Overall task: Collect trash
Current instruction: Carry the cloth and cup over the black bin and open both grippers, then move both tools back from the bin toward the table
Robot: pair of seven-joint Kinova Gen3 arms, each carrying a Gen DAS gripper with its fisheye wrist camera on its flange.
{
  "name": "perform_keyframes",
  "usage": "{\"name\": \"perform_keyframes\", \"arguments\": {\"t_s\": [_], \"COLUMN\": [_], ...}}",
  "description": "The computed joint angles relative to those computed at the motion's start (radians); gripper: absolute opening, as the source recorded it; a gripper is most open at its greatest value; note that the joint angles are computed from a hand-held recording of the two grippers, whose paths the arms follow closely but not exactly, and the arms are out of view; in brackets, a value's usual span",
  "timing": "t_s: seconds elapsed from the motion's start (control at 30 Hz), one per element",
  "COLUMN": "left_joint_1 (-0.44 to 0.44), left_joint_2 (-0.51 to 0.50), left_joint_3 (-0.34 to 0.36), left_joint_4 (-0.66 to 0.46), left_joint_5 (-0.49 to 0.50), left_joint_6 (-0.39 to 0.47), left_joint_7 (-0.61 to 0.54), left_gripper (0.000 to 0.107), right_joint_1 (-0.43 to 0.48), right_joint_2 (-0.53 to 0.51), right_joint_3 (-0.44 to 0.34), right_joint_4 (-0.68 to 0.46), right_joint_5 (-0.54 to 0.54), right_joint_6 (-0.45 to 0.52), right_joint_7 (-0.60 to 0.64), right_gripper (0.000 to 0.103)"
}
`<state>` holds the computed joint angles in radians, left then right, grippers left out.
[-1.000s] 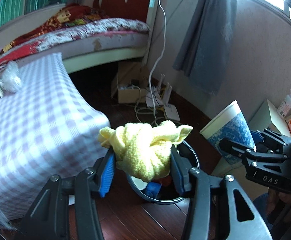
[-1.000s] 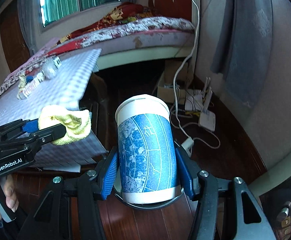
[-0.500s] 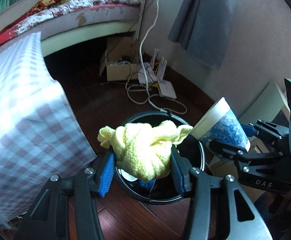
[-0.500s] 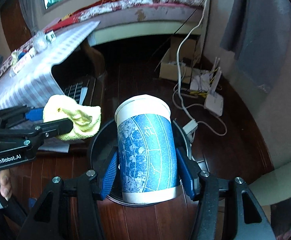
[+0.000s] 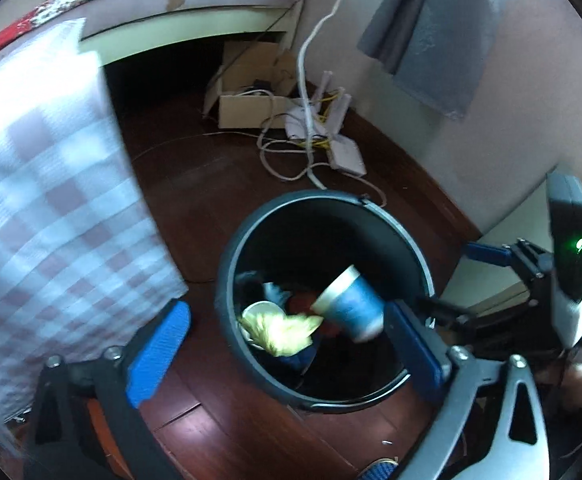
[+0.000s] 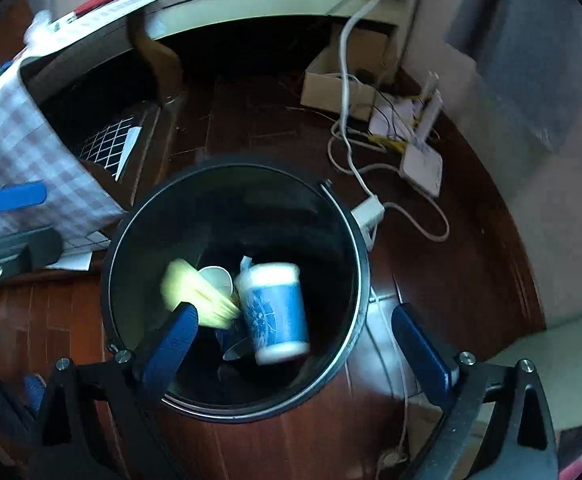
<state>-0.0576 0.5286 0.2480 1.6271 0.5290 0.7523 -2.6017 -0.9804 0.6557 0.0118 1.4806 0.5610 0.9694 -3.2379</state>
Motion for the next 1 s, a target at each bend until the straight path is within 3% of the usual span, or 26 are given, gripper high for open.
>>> {"name": "perform_keyframes", "arguments": {"t_s": [0.2, 0.33, 1.0], "left_joint_1": [-0.015, -0.049, -0.137], "left_joint_2": [-0.043, -0.07, -0.162], "left_joint_3": [-0.001, 0.016, -0.016], "left_joint_4": [0.075, 0.108, 0.149], "left_joint_5": [0.009, 0.037, 0.18], "left_joint_6": [-0.113, -0.144, -0.106], "left_joint_7": [-0.005, -0.038, -0.16], "left_gripper": [0.102, 0.102, 0.102], "right_joint_1": [-0.034, -0.041, -0.126], "right_joint_2": [-0.007, 0.001, 0.006], "right_joint_3": [0.009, -0.001, 0.003], "right_joint_4": [-0.011, -0.042, -0.141], "right_joint_5": [0.025, 0.038, 0.144], "right_joint_6": [0.059, 0.09, 0.178], "right_joint_7": [-0.061, -0.057, -0.139], "right_gripper": [0.102, 0.102, 0.102]}}
